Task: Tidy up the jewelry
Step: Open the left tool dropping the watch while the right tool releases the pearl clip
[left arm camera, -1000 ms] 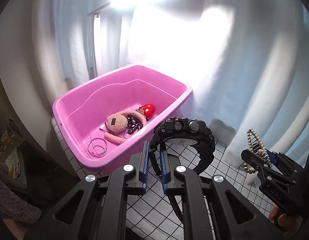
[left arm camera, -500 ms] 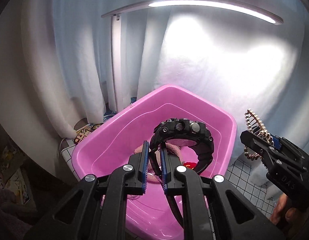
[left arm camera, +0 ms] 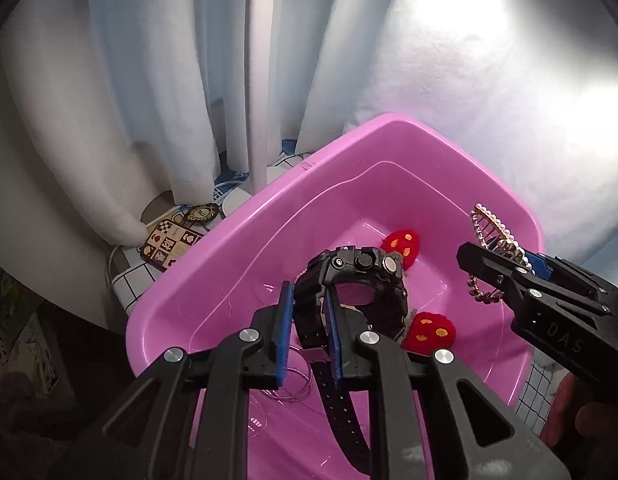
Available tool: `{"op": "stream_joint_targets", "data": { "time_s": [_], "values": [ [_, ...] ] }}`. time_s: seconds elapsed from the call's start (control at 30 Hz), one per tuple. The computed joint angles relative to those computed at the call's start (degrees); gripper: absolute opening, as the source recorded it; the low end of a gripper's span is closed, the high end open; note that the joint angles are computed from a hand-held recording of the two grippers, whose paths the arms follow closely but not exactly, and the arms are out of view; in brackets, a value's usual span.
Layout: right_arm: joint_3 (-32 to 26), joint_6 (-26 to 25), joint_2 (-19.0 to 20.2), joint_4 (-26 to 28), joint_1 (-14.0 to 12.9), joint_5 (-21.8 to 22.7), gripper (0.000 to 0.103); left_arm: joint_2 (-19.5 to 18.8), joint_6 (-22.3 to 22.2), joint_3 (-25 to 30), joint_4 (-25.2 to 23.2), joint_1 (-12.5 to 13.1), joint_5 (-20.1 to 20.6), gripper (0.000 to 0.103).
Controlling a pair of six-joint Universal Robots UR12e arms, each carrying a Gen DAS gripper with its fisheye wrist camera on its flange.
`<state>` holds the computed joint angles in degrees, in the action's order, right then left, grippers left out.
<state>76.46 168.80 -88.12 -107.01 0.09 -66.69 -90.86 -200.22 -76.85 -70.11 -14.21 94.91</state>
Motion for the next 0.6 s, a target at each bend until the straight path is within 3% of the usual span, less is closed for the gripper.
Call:
{"op": "stream_joint_targets", "data": {
  "time_s": [0.3, 0.33, 0.37, 0.4, 0.43, 0.6],
  "values": [
    [-3.8, 2.1, 3.2, 7.2, 0.9, -4.4, 0.044, -1.9, 0.9, 2.1, -2.0, -0.2, 0.7, 0.018],
    [-3.6, 2.8, 3.1, 6.9, 1.1, -4.8, 0.053, -2.2, 0.9, 2.5, -2.5, -0.4, 1.4, 0.023],
    [-3.2, 3.7, 2.8, 6.0, 1.0, -5.5, 0.067, -2.3, 0.5, 2.8, -3.1, -0.5, 2.1, 0.042],
    [-3.0, 4.4, 2.6, 5.0, 1.0, -6.1, 0.070, -2.3, 0.0, 2.8, -2.9, -0.6, 2.5, 0.068],
    [-3.0, 4.5, 2.6, 4.6, 0.9, -5.9, 0.071, -2.0, -0.3, 2.5, -2.0, -0.5, 2.8, 0.076],
    [-2.9, 4.0, 2.3, 4.9, 0.6, -6.1, 0.071, -1.9, -0.9, 2.6, -2.0, -0.8, 4.7, 0.082]
  ]
}}
